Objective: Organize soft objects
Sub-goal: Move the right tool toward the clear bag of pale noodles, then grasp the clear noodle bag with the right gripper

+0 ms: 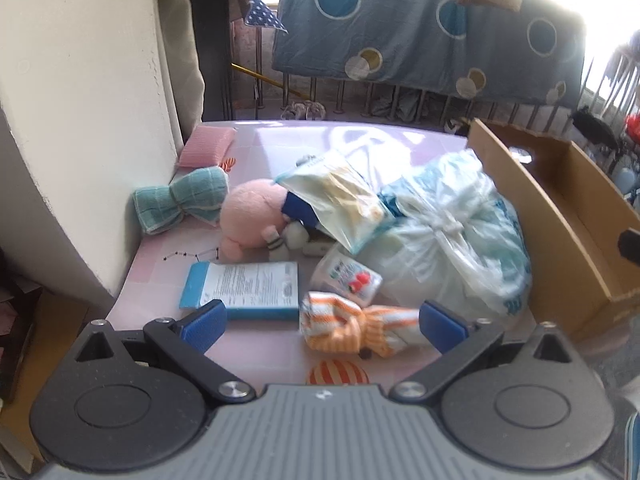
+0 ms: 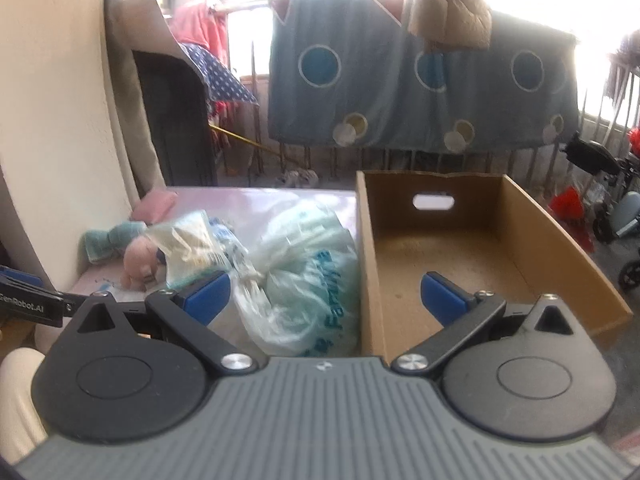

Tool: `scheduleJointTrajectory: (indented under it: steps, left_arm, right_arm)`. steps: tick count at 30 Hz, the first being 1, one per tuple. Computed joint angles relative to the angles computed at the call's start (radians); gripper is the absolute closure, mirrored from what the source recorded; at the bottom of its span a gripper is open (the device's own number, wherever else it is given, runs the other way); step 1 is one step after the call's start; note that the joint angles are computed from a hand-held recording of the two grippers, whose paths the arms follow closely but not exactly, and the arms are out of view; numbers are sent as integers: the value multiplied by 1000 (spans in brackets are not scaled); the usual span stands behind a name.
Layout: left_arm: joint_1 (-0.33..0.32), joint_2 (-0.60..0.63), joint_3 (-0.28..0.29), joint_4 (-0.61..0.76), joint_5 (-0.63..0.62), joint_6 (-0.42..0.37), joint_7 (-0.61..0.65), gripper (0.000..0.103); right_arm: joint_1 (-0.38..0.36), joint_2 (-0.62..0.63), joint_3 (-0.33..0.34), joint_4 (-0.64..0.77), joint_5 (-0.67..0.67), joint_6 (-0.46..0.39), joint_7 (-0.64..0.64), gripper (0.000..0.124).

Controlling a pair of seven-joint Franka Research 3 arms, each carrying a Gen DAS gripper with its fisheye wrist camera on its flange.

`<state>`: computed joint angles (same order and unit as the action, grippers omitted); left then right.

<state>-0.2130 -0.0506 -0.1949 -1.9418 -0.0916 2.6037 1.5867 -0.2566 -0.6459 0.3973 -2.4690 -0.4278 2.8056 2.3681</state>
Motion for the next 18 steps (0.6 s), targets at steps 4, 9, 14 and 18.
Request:
scheduleJointTrajectory:
  steps: [4,9,14,18]
  left_arm:
    - [16,67,10,44,-107,77,78,0]
    - [43,194,-19,157,-78,100,104,13]
    - [94,331,-92,307,-193,17,187,38]
    - [101,427,-115,412,-225,-32,176,40]
  right_arm:
    - [109,197,-126,106,41,169,-131,22]
    - [524,519,-470,446,665,28,-849,31]
    - [439,851,-448,883,1060,-301,-1166,41]
    - [229,1130,-253,1232,1023,-553,-1040,41]
